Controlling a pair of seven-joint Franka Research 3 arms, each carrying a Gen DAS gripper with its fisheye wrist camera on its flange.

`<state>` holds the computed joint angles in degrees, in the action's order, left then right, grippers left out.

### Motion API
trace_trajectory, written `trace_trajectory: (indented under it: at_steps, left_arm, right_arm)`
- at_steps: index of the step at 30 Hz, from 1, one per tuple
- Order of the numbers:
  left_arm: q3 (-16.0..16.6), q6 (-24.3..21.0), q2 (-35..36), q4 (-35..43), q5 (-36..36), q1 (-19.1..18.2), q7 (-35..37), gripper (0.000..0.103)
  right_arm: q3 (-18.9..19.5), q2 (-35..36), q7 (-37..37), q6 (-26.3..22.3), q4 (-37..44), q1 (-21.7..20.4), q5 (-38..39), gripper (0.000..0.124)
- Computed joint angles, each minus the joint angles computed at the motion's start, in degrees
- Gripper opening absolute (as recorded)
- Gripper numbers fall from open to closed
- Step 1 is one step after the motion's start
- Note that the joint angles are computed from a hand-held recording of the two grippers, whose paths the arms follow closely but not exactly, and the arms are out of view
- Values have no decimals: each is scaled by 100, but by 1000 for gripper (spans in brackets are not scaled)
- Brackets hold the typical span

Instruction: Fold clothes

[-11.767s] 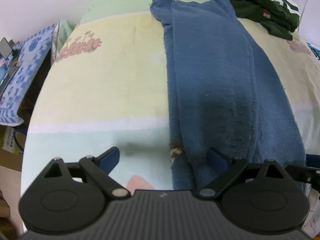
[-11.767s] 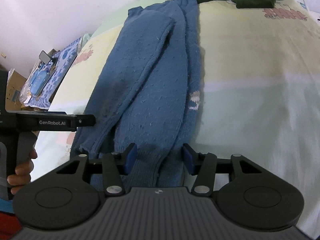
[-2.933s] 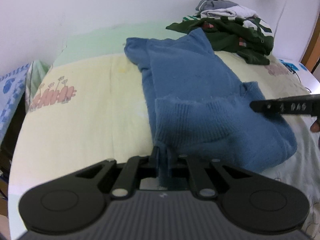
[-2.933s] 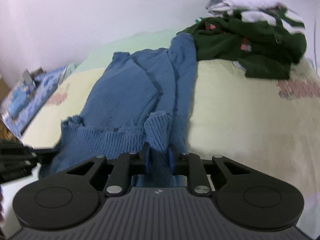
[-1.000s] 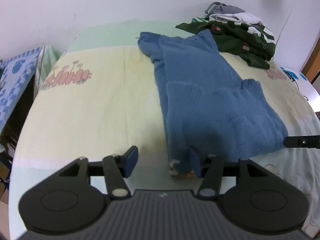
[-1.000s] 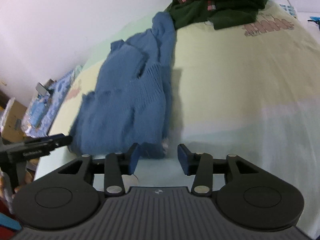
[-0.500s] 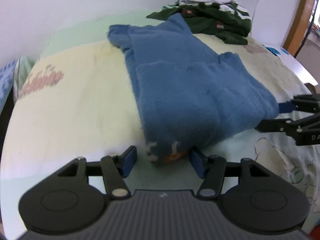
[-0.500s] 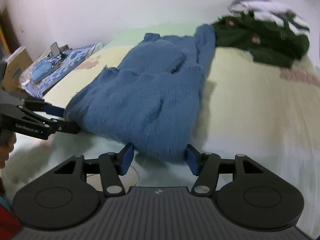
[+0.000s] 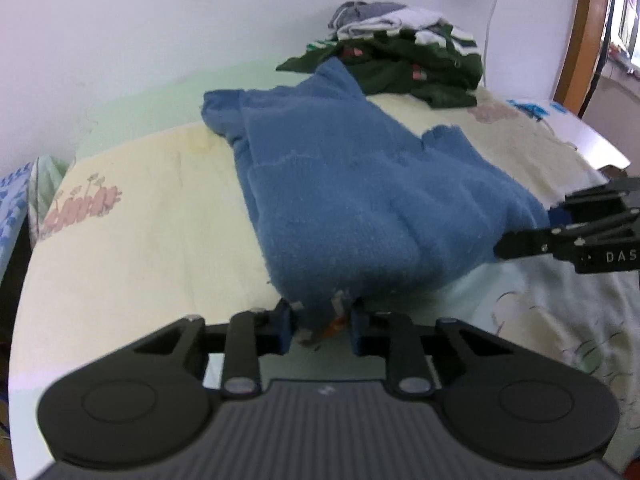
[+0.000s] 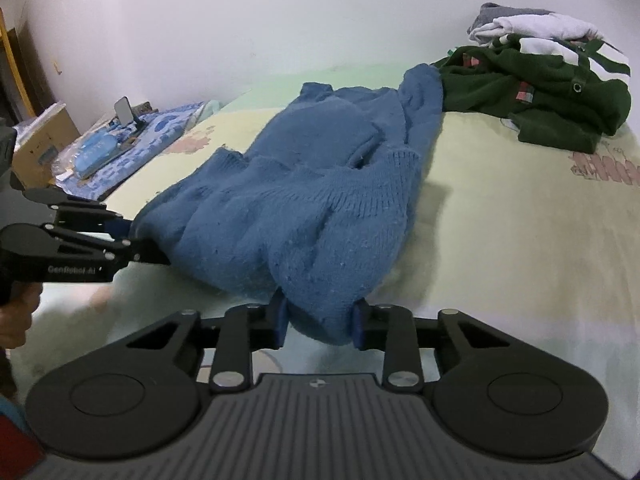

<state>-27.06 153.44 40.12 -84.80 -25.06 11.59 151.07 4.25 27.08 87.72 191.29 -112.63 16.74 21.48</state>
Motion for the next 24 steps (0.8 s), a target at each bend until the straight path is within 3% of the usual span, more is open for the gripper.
trace_trajectory:
  at_steps: [6,11,14,21,24]
  left_arm:
    - [-109,-518,-362,-287,-362,300,329,19]
    - [145,-966,-828,-696,-663,347,630,18]
    - [455,-1443,-965,-716,-596,235,610,18]
    - [881,-2071,-1291,-939,-616,83,752,17]
    - [999,-2027,-1145,-795,-568,-62,592,16]
  right_arm:
    - [301,-467,-26,-160,-395,-268,-78,27]
    - [1258,-808,-254,-607,-678,-1126,-95,26]
    - [1616,-986,-552,-1062,-792,-1384,185,25]
    - [1697,-1365,-1064,-1770,-981,-1370,1153,17]
    - [1103,-1378,-635,-1791,-1035,-854,865,13]
